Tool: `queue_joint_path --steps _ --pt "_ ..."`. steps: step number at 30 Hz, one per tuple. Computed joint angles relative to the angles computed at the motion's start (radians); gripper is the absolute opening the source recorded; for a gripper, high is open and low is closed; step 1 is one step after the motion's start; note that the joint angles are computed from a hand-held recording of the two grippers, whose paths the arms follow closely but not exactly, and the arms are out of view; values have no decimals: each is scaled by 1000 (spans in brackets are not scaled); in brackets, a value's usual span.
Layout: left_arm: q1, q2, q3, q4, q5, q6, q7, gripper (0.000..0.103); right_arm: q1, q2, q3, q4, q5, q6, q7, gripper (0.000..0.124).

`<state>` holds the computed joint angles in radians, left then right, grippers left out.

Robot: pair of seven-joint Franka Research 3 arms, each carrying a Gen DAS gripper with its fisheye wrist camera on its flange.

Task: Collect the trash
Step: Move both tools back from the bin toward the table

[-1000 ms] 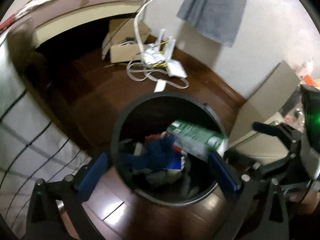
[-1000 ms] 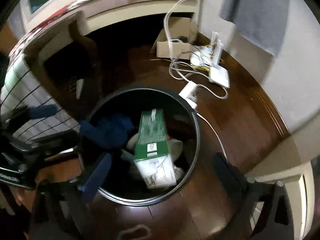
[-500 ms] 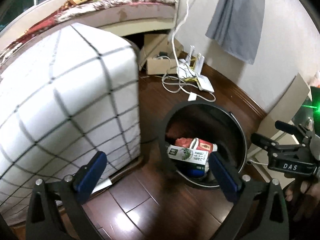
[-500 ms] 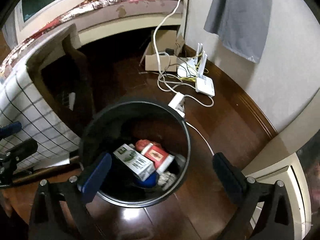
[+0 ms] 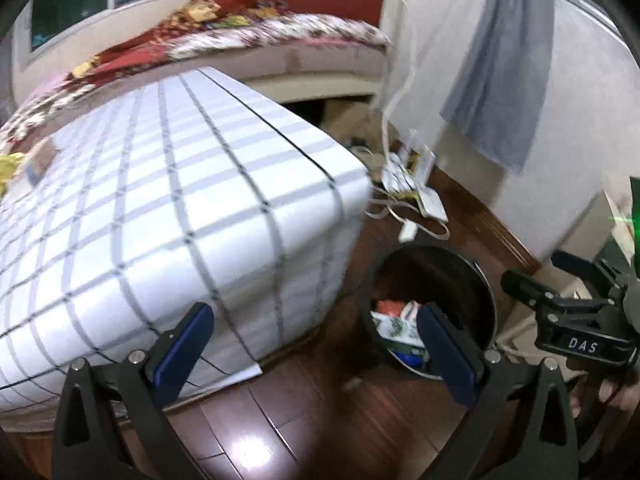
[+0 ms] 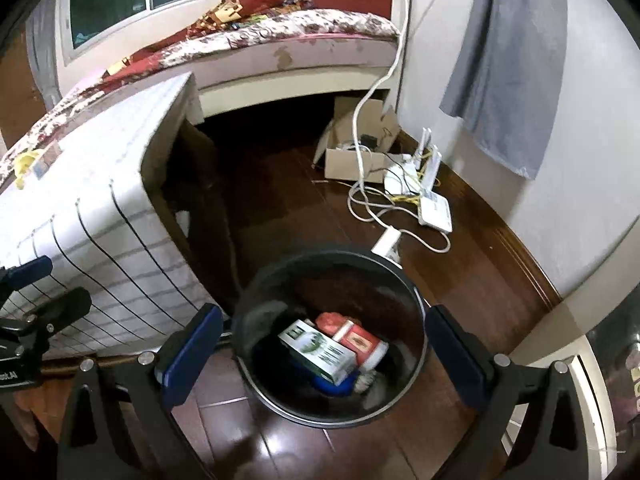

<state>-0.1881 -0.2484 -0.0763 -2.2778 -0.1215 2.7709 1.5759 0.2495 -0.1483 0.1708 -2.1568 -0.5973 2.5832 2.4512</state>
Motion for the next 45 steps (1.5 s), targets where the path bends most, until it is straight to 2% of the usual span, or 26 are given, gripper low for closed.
queue_joint_path --steps 4,13,20,27,37,42,45 --pt "39 -9 12 14 13 7 -47 102 24 41 5 80 31 -17 -30 102" --pt "103 -66 41 -25 81 23 -97 102 99 128 -9 236 -1 -31 -65 102" --pt "152 -92 71 -14 116 -3 -139 102 175 224 -32 385 6 -34 -109 102" --pt "203 -112 80 -3 164 20 -172 102 275 347 -64 572 7 -47 -194 102" --pt "284 -130 120 -11 208 34 -206 102 389 504 -119 779 90 -63 -297 102" --pt "328 -127 137 -5 222 27 -223 102 432 582 -139 899 136 -98 -368 102" --pt "352 -115 149 9 228 22 -224 102 456 667 -146 1036 179 -147 -424 102"
